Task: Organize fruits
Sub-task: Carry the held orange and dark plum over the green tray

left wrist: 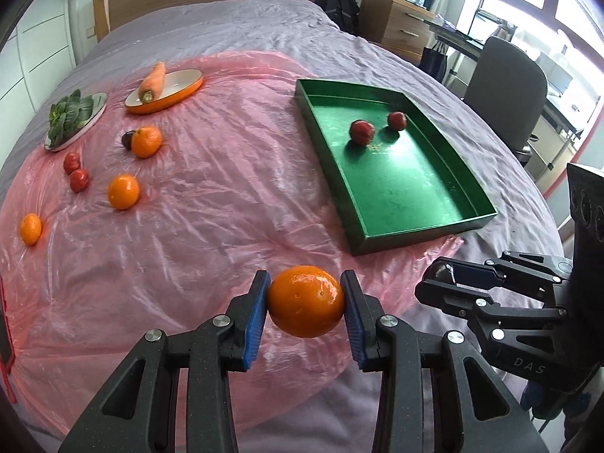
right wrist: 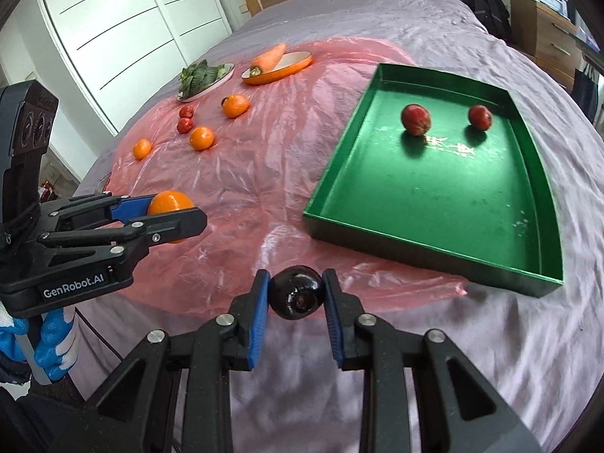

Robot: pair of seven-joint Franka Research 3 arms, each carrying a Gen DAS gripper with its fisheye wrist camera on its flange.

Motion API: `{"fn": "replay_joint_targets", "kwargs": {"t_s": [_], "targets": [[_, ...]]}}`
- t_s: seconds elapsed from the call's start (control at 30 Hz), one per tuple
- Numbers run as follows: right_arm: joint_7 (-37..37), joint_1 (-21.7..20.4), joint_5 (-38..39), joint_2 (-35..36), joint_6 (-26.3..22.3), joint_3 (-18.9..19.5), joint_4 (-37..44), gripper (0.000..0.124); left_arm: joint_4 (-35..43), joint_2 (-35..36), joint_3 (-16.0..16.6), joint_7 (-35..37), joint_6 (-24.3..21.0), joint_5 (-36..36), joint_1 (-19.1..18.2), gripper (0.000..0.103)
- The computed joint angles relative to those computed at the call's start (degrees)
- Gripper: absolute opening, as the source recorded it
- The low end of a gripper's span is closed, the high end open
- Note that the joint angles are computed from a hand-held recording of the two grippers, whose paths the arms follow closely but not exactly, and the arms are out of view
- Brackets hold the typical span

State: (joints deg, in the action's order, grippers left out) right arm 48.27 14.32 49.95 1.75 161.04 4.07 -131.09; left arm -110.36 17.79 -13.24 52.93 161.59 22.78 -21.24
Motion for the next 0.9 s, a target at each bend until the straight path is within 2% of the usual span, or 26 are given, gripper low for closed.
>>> {"fn": "replay_joint_targets", "kwargs": {"t_s": [0.23,0.57,0.73,0.9], "targets": [[-2.68,-2.58,3.4,-0.66,3.16,-2.17,-0.3,0.04,9.13,5.24,-1.03,3.5,-2.11,-0.85,-1.65,0.033],[-5.41,-6.87,3.72,5.47,4.76,-2.41,7.34,0.04,25.95,16.41,0.18,7.82,-8.39,-1.72,-5.18,0.033],[-1.73,-8.36,-2.91,10.78,5.36,-2.14,13.12,0.04,36.56,23.33,1.27,10.22,-13.18,-1.81,-7.24,0.033],[5.25,-8.88,-11.4,15.88,5.46,-2.82,18.07,0.04,45.42,29.38,2.0,11.59,-17.06,-3.28,-8.61,0.033]]}}
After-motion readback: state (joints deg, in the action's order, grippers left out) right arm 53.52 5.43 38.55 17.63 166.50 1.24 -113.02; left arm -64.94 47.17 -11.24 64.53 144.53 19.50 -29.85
